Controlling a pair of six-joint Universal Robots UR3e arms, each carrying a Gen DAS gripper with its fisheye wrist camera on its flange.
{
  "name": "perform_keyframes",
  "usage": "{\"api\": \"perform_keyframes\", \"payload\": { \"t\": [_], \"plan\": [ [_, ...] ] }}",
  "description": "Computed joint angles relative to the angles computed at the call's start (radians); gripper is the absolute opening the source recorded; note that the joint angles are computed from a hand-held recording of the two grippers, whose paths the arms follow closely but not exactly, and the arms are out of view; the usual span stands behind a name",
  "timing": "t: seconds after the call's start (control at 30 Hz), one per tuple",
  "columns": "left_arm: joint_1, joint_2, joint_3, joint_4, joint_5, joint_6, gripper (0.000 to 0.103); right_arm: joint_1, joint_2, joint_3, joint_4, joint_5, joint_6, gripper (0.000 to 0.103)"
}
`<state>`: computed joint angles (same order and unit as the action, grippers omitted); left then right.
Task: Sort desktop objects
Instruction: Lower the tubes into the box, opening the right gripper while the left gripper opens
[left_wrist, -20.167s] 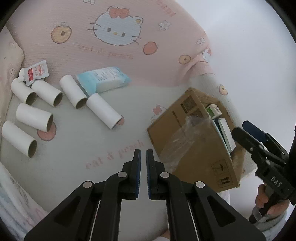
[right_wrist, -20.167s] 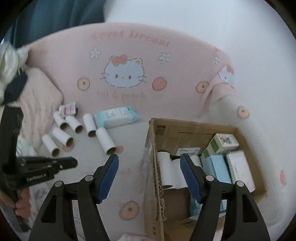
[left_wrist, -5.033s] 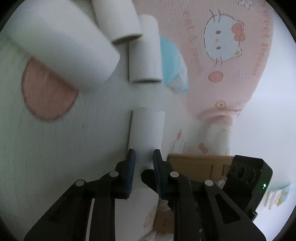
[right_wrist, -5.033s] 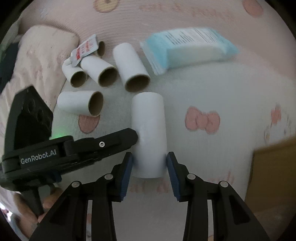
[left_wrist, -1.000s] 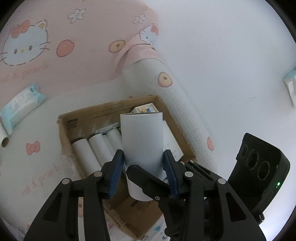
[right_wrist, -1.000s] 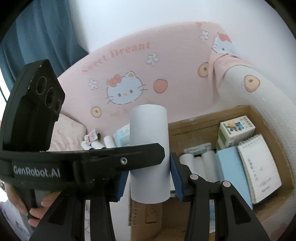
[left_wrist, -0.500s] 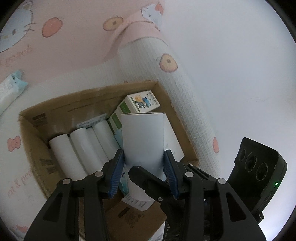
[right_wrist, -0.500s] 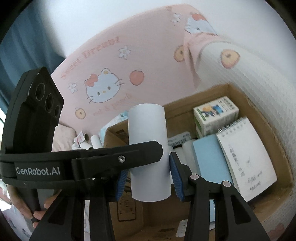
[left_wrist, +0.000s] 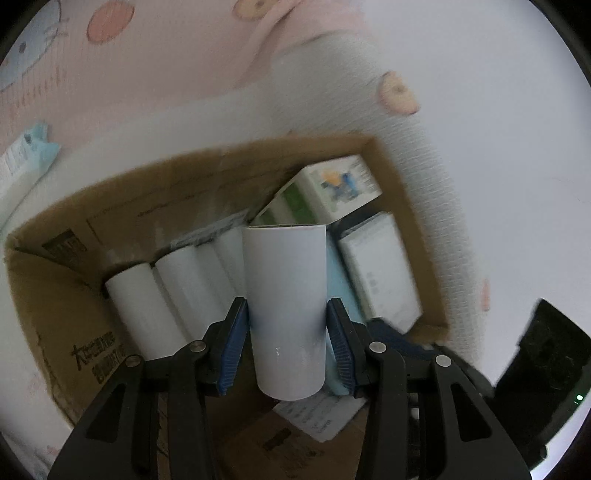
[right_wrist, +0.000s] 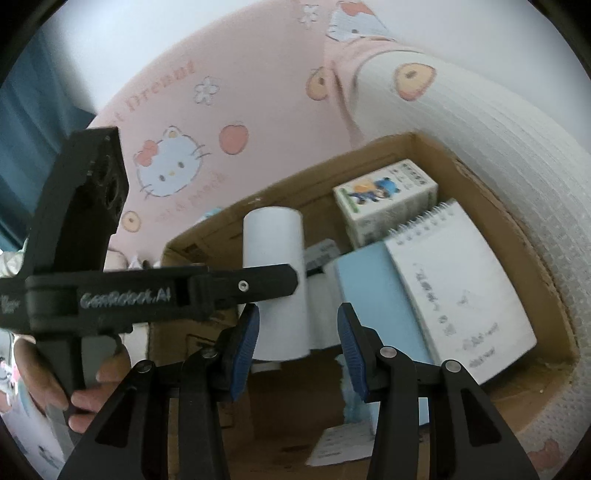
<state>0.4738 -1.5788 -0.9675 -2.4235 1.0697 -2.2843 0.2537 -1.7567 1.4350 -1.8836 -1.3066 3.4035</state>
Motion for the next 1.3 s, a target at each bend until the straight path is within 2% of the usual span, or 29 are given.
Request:
{"api": "perform_keyframes", "payload": {
  "t": [0.03, 0.13, 0.4, 0.53, 0.73, 0.83, 0.93, 1.03, 1.2, 1.23, 1.3],
  "plan": [
    [-0.018, 0.002, -0.024, 0.035, 0.017, -0.021, 0.048, -0.009, -0.008, 0.006, 0.003, 0.001, -0.003, 0.040],
    [-0.049, 0.021, -0.096, 0.120, 0.040, -0.059, 0.048, 0.007, -0.018, 0.003, -0.008, -0.075, -0.009, 0.013],
    [-0.100, -0.001, -0.197, 0.250, 0.072, -0.232, 0.048, 0.057, 0.033, -0.095, 0.070, -0.194, -0.044, 0.013],
    [-0.105, -0.011, -0.225, 0.290, 0.080, -0.313, 0.048, 0.056, 0.034, -0.098, 0.098, -0.206, -0.049, 0.013],
    [-0.119, -0.002, -0.276, 0.371, 0.109, -0.373, 0.048, 0.082, 0.055, -0.113, 0.106, -0.245, -0.048, 0.013],
    [-0.101, -0.020, -0.281, 0.352, 0.104, -0.392, 0.048, 0.086, 0.072, -0.132, 0.120, -0.253, -0.045, 0.013],
    [-0.070, -0.022, -0.274, 0.325, 0.092, -0.386, 0.048, 0.096, 0.090, -0.156, 0.143, -0.262, -0.046, 0.013],
    [-0.052, -0.028, -0.240, 0.261, 0.071, -0.336, 0.049, 0.107, 0.114, -0.178, 0.169, -0.263, -0.057, 0.013],
    [-0.055, 0.092, -0.270, 0.326, 0.110, -0.211, 0.047, 0.101, 0.135, -0.187, 0.176, -0.222, -0.071, 0.013],
    [-0.043, 0.121, -0.278, 0.334, 0.104, -0.168, 0.044, 0.096, 0.141, -0.190, 0.178, -0.209, -0.066, 0.013],
    [-0.006, 0.146, -0.260, 0.293, 0.082, -0.075, 0.018, 0.085, 0.156, -0.205, 0.194, -0.178, -0.060, 0.013]
  ]
}}
